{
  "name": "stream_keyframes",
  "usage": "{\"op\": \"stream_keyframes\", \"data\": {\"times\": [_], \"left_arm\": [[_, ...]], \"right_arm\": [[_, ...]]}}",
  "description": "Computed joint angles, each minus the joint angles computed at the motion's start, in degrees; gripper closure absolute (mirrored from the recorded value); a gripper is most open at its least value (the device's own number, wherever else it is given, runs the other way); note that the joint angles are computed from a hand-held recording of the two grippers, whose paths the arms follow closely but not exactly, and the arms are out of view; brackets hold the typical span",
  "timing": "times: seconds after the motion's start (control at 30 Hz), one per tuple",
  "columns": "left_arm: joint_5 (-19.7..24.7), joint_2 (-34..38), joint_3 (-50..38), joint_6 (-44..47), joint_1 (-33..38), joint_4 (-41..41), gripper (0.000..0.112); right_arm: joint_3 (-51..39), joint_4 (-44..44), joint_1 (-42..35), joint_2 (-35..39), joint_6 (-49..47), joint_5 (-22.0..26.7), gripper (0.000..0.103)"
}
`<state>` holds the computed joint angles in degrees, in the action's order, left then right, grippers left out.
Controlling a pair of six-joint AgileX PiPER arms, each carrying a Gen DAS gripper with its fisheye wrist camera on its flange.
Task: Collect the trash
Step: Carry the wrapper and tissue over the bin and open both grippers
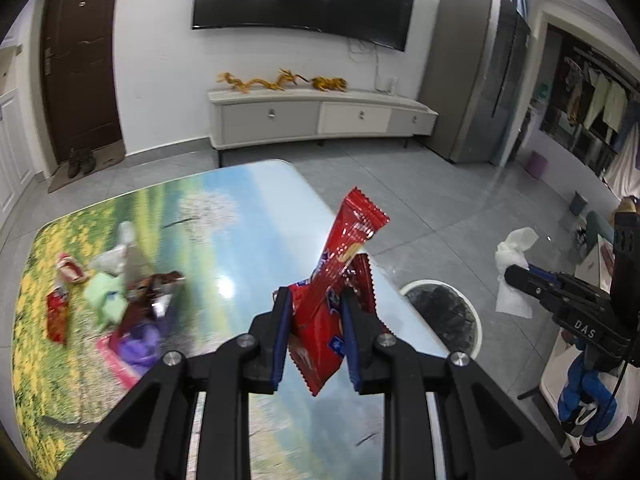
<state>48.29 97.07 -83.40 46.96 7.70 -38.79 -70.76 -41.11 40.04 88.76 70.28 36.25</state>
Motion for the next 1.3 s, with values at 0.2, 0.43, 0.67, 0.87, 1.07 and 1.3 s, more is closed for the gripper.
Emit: {"op": "stream_keyframes", "data": {"times": [0.2,0.43,0.67,0.87,1.07,1.3], "left_arm": [[-0.7,2.7,-2.5,-4.8,-7.8,4.5,0.089],[-0.5,7.8,-7.0,-10.2,-16.0,8.8,0.089],[1.7,15.7,-15.3,-16.4,-23.8,13.7,0.089],[5.0,24.6,-25.4,-21.5,-29.8,17.6,0.088],[9.8,34.2,-37.9,-26.8,-34.6,22.0,0.088],[19.5,45.2,-56.2,-30.7,-35.7,21.9,0.073]], "right_arm": [[5.5,-1.8,-3.4,-2.6,3.7,-1.0,0.082],[10.6,-0.5,-9.2,-5.0,3.1,-3.5,0.081],[14.4,2.8,-15.8,-5.2,0.1,-7.5,0.080],[17.7,10.6,-23.4,-3.6,-7.1,-13.7,0.079],[19.0,23.4,-30.1,0.4,-19.9,-19.1,0.079],[19.0,34.8,-34.8,5.0,-31.2,-21.7,0.066]]}}
